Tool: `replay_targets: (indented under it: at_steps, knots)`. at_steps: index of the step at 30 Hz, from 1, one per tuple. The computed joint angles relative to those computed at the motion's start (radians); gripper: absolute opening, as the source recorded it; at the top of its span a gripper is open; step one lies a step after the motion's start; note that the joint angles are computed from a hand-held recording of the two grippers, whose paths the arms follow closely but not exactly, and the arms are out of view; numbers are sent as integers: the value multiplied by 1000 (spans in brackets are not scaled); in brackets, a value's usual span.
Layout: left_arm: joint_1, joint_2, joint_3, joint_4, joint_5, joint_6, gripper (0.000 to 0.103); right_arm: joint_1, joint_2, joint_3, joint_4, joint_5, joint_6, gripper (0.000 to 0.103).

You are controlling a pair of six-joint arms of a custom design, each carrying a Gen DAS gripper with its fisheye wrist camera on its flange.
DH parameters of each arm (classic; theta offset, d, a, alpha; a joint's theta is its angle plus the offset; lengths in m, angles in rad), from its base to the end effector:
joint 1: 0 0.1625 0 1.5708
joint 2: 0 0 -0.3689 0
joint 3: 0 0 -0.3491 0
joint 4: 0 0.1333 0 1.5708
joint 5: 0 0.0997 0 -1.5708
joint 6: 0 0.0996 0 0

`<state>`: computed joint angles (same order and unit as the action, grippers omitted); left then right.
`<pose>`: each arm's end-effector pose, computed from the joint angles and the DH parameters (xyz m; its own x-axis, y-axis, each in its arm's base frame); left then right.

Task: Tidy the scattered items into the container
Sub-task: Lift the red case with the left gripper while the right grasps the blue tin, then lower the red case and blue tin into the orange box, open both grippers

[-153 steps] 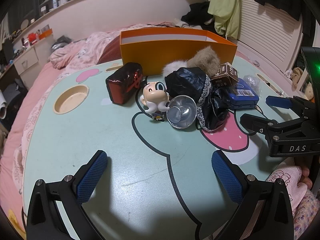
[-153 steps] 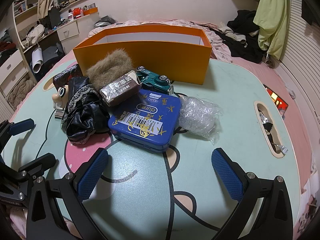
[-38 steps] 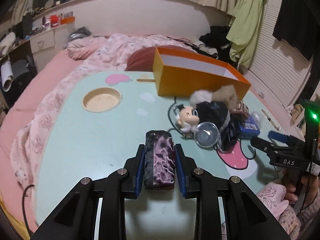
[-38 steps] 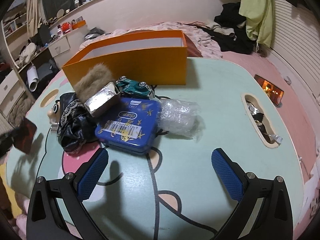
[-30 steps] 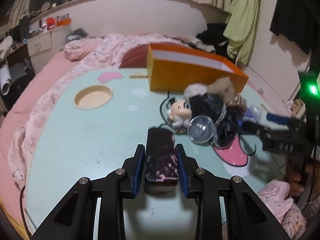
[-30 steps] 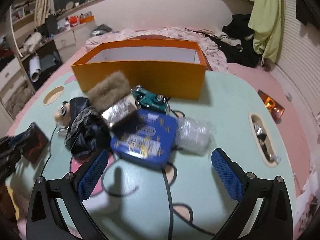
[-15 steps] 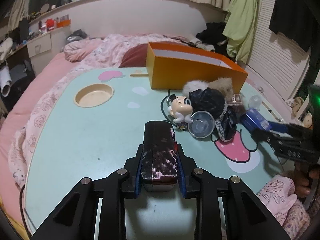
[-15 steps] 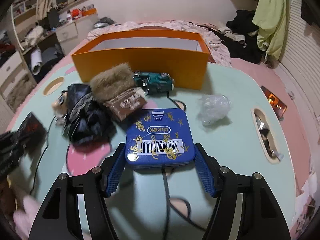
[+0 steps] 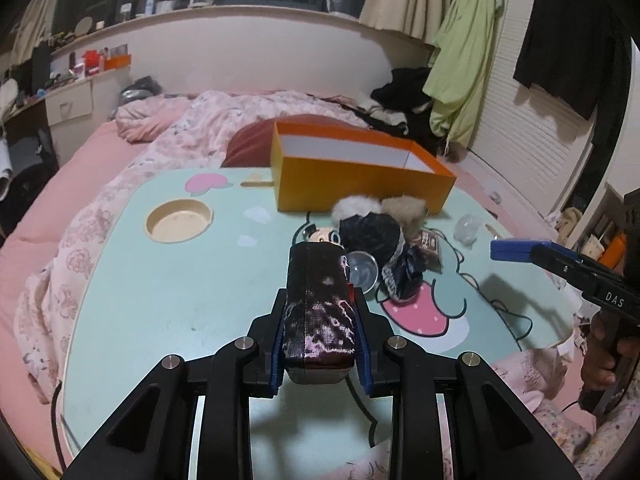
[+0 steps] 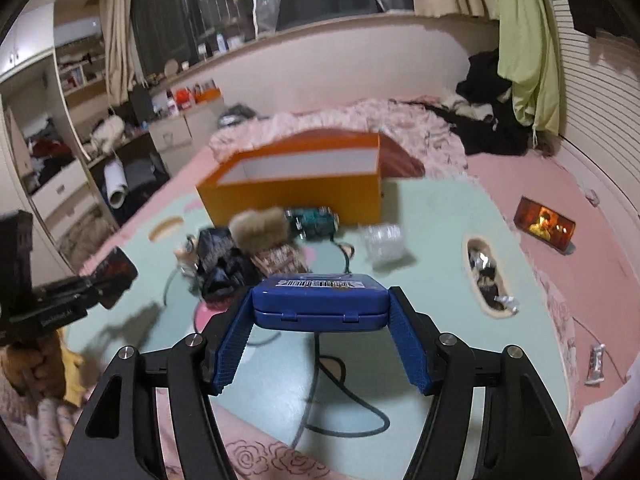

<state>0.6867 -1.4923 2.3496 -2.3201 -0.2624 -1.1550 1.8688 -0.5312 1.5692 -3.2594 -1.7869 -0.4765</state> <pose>-0.1281 -0.4017 0.2299 -0.7372 -0.4689 -0.4864 0.2337 0.4985 -0.8348 0.2931 -0.5728 0.0316 -0.7564 -0.4934 0.4294 -0.6534 0.6013 -0.4599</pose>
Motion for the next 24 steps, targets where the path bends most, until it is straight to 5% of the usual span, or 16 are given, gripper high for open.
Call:
replay_targets:
  at_steps: [7,13,19,24]
  knots:
    - [2,-1,3,-58,-2,42,26,-2,11,-10,-6,-3,13,66]
    - [32,57,-51,-371,-3,364,26,14,33,-70,-6,29,29,66]
    - [148,183,-279,-668,-85,783,26,52,154,-335,101,17,42,66]
    - [291,285,-559,-506,-170,847,26,67,335,-714,337,-22,80,66]
